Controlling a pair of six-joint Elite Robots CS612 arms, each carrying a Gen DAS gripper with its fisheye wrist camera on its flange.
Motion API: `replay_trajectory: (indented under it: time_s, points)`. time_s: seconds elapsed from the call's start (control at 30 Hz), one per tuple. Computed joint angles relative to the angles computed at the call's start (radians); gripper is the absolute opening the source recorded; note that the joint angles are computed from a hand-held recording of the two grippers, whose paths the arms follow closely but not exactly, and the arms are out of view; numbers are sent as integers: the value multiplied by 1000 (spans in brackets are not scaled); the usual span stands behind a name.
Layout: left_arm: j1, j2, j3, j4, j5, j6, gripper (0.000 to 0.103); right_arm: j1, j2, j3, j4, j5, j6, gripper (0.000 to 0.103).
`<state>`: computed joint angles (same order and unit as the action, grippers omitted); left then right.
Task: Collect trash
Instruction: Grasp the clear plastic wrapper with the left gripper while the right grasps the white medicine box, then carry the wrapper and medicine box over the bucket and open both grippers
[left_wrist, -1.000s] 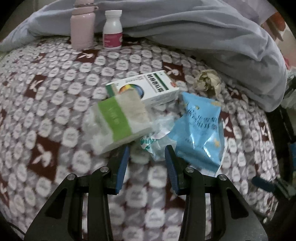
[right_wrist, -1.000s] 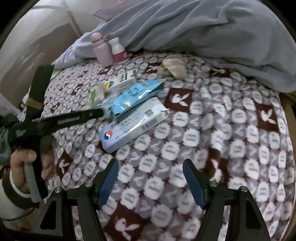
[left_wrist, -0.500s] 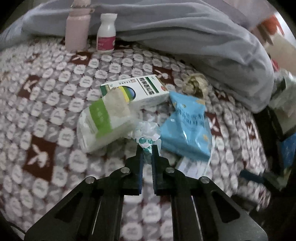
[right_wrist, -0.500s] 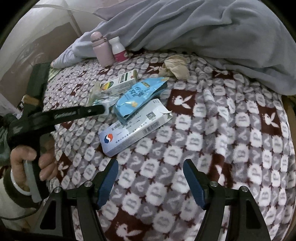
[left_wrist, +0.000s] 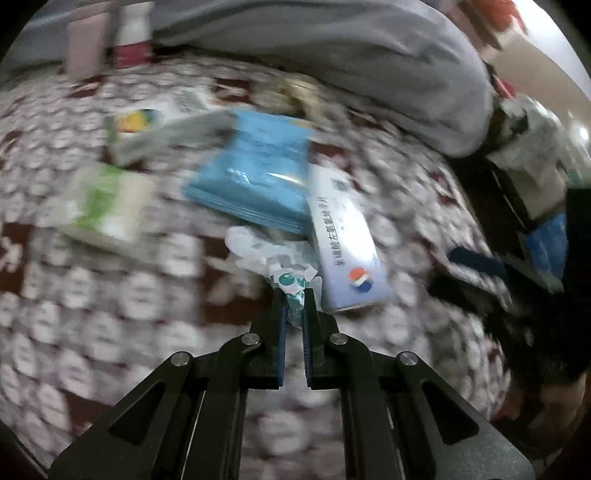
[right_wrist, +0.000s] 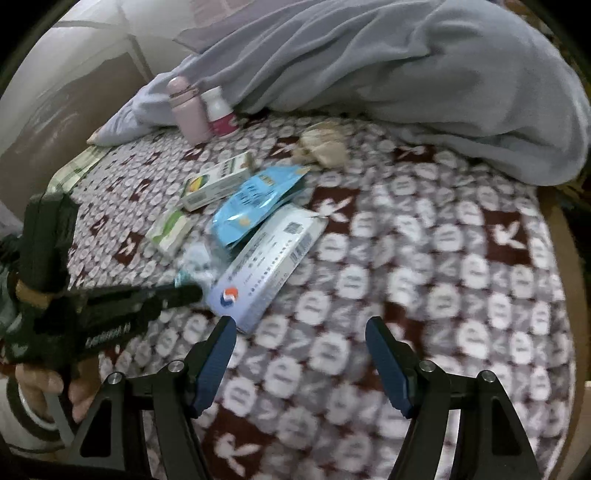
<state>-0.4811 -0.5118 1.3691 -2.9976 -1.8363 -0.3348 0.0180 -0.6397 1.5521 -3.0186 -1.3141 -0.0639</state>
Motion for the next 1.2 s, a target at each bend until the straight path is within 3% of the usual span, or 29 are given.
replay_trajectory:
  time_s: [0.1, 0.27, 0.37, 0.43, 0.47, 0.5, 0.53, 0.83, 1.2]
  points:
    - [-7, -17, 25, -19, -7, 11, 5, -5, 1, -10, 9, -5, 30, 70]
    - [4, -55, 82, -34, 46, 0, 5, 16, 23, -58, 58, 2, 11, 70]
    - [8, -78, 125, -46, 92, 8, 5, 40, 55, -113, 114, -36, -5, 70]
    - [10, -86, 143, -59, 103, 5, 5, 56, 76, -149, 153, -101, 0, 70]
    - [9, -89, 151, -66, 109, 2, 5, 56, 79, -153, 159, -98, 2, 68]
    - [8, -95, 161, -74, 116, 1, 5, 53, 81, -151, 152, -84, 6, 54]
    - [6, -97, 166, -79, 122, 1, 5, 52, 79, -142, 137, -82, 11, 47]
    - [-35, -111, 171, -94, 160, 18, 5, 12, -22, 49, -67, -24, -7, 48]
    - [-109, -145, 178, -105, 160, 96, 5, -50, -115, 249, -282, -30, 52, 48]
